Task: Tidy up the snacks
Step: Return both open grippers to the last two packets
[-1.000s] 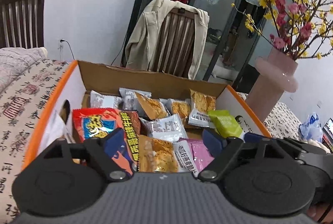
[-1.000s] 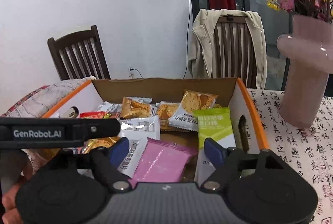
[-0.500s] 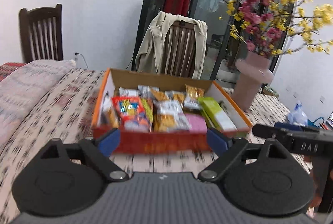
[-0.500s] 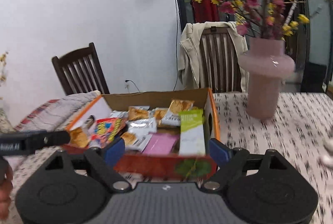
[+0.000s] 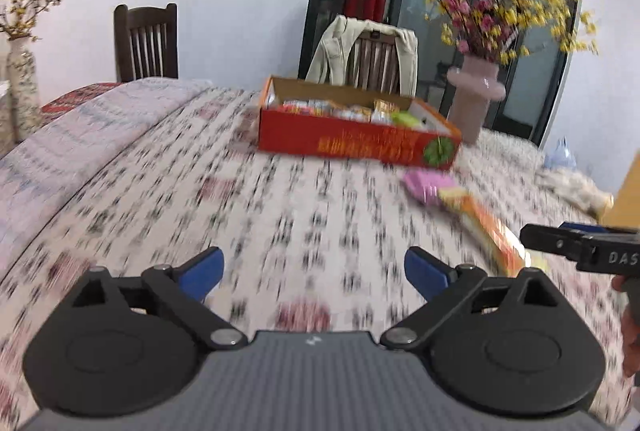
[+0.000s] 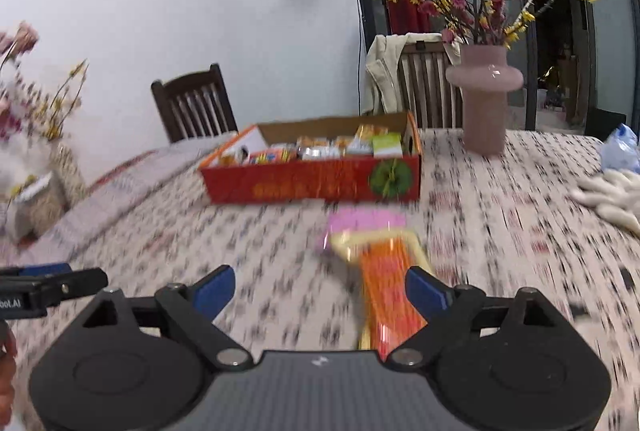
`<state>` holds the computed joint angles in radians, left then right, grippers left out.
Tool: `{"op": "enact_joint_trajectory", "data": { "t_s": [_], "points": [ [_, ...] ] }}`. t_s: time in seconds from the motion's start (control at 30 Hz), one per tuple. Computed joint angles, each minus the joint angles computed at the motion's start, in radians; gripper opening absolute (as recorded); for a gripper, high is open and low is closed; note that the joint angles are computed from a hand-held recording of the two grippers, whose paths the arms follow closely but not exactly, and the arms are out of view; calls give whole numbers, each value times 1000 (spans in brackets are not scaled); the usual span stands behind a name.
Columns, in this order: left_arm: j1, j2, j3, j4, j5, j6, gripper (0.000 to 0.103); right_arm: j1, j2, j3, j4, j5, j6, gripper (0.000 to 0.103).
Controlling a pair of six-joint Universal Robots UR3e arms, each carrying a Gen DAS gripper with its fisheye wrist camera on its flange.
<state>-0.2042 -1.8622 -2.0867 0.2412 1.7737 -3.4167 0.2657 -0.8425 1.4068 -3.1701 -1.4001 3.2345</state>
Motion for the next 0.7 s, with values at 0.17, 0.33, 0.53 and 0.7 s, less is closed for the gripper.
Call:
{"op": "enact_joint_trajectory", "data": {
  "t_s": [0.17, 0.33, 0.53, 0.7],
  "points": [
    [-142, 19, -146, 65, 167, -74, 99, 23, -135, 390, -258, -13, -28, 95],
    [-222, 19, -224, 68, 180, -141, 99, 87, -146, 616, -484, -150, -11, 95],
    [-284, -8, -183, 49, 226, -136, 99, 92, -167, 758, -585, -147, 3, 95],
    [-282, -20, -155, 39, 220, -129, 100, 81, -170, 778, -599, -151, 5, 95]
  ]
}}
